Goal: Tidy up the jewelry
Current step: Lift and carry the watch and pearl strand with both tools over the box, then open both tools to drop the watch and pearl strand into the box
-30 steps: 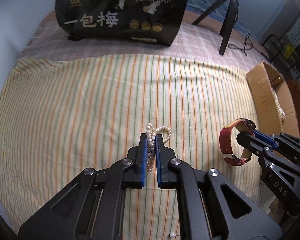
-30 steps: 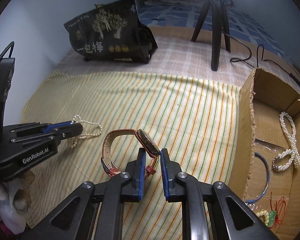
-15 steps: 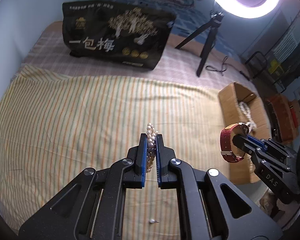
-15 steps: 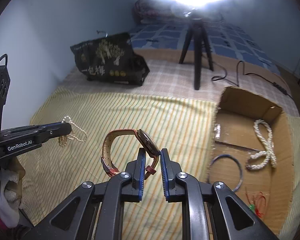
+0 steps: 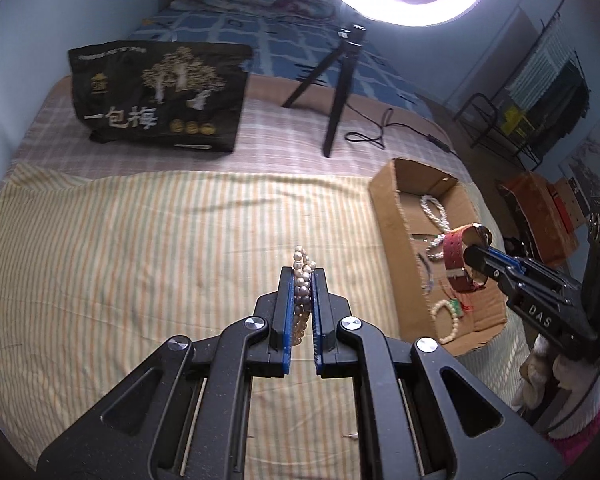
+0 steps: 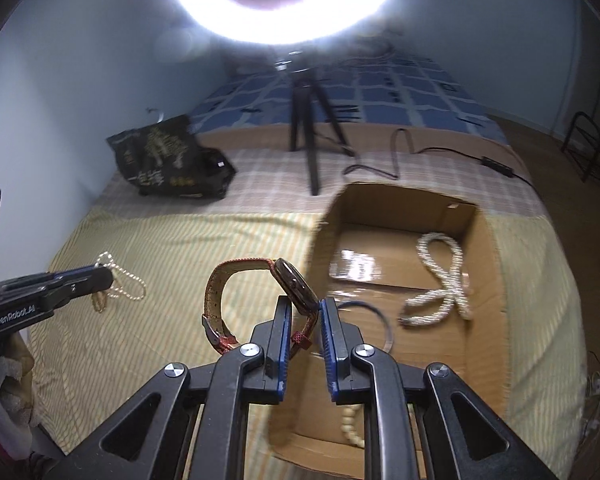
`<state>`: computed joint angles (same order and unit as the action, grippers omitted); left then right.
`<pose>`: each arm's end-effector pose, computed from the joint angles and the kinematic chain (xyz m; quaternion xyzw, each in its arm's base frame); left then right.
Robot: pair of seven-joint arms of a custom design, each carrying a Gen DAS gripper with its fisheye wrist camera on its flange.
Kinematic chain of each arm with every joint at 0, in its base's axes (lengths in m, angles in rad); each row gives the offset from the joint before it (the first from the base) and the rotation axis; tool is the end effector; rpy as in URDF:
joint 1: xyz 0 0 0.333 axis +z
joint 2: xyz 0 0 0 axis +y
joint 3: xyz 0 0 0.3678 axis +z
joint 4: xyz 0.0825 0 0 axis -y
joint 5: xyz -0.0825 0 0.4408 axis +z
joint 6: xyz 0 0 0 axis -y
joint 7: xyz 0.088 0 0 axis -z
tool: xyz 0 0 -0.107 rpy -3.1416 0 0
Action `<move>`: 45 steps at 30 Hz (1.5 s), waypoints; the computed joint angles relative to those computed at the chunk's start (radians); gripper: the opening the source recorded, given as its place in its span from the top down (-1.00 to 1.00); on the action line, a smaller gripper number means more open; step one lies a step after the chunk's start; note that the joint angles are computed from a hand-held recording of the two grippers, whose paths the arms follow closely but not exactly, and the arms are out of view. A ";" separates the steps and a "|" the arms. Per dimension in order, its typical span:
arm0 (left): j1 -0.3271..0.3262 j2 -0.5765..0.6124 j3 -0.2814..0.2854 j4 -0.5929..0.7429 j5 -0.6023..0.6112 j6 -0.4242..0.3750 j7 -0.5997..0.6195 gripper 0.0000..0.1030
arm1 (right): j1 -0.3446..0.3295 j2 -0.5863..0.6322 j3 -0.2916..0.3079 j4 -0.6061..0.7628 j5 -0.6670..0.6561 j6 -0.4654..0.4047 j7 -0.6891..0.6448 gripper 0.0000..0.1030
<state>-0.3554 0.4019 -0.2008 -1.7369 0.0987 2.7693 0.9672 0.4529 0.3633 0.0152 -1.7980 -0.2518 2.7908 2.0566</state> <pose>0.6616 -0.3921 0.4425 -0.6742 0.6683 -0.3084 0.0611 0.6676 0.3489 0.4348 -0.7308 0.6048 -0.1649 0.2701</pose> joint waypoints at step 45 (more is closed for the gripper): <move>-0.238 0.237 0.013 0.366 0.096 -0.125 0.138 0.82 | -0.113 -0.054 -0.019 -0.095 0.067 0.021 0.019 0.33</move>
<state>-0.5935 0.6392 -0.1875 -1.3705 0.1943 2.6439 1.1056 0.3395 0.3096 -0.0034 -1.8926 -0.1848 2.8116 2.0751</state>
